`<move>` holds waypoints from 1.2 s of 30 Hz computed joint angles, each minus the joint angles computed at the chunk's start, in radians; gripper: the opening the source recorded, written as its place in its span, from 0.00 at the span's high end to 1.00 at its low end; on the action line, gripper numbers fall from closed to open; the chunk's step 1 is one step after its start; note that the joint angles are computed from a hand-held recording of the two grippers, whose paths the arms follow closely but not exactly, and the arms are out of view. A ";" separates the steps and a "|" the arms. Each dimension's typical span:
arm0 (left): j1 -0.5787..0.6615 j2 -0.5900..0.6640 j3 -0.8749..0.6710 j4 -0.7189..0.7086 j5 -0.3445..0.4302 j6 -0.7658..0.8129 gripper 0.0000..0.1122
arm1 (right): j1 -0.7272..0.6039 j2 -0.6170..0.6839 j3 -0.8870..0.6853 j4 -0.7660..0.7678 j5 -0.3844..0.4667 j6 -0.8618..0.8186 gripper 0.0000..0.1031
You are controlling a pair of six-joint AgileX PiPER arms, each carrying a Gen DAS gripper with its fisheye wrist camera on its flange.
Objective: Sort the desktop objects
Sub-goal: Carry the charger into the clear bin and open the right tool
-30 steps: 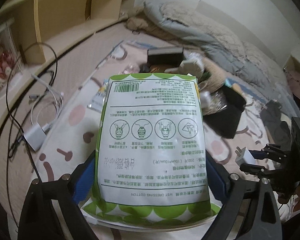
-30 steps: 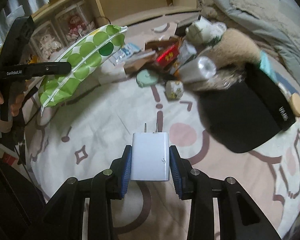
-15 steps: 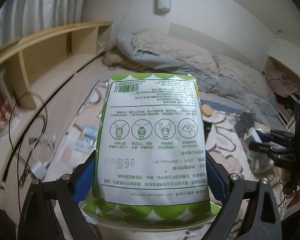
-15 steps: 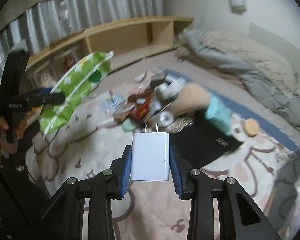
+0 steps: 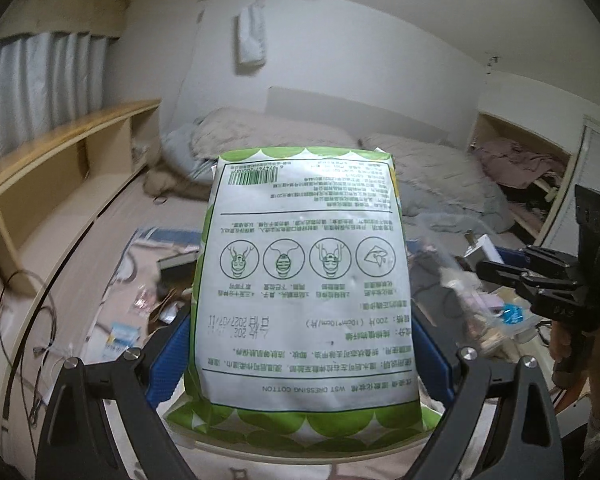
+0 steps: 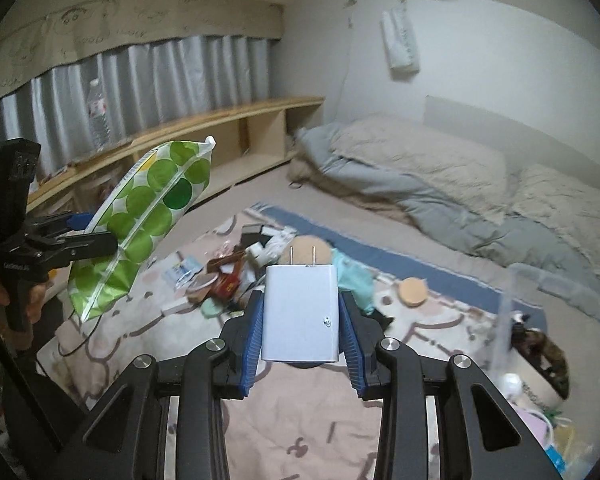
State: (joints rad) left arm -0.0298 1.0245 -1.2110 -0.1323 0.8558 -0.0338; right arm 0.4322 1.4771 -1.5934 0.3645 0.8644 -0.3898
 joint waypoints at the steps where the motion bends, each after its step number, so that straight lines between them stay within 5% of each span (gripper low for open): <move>1: -0.046 0.013 -0.022 0.037 -0.001 -0.043 0.15 | -0.007 -0.010 0.001 -0.002 0.003 0.008 0.64; 19: -0.537 0.323 -0.358 0.418 0.038 -0.451 0.15 | -0.289 -0.090 0.016 0.097 0.036 -0.061 0.64; 28: -0.595 0.546 -0.564 0.373 0.001 -0.429 0.15 | -0.524 -0.025 -0.041 0.195 0.059 -0.149 0.64; 36: -0.588 0.752 -0.800 0.270 0.029 -0.352 0.15 | -0.583 0.088 -0.116 0.114 0.050 -0.143 0.64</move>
State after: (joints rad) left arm -0.6180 1.7770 -2.0112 0.1381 0.8848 -0.3860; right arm -0.1512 1.5649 -1.7091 0.4781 0.9147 -0.5327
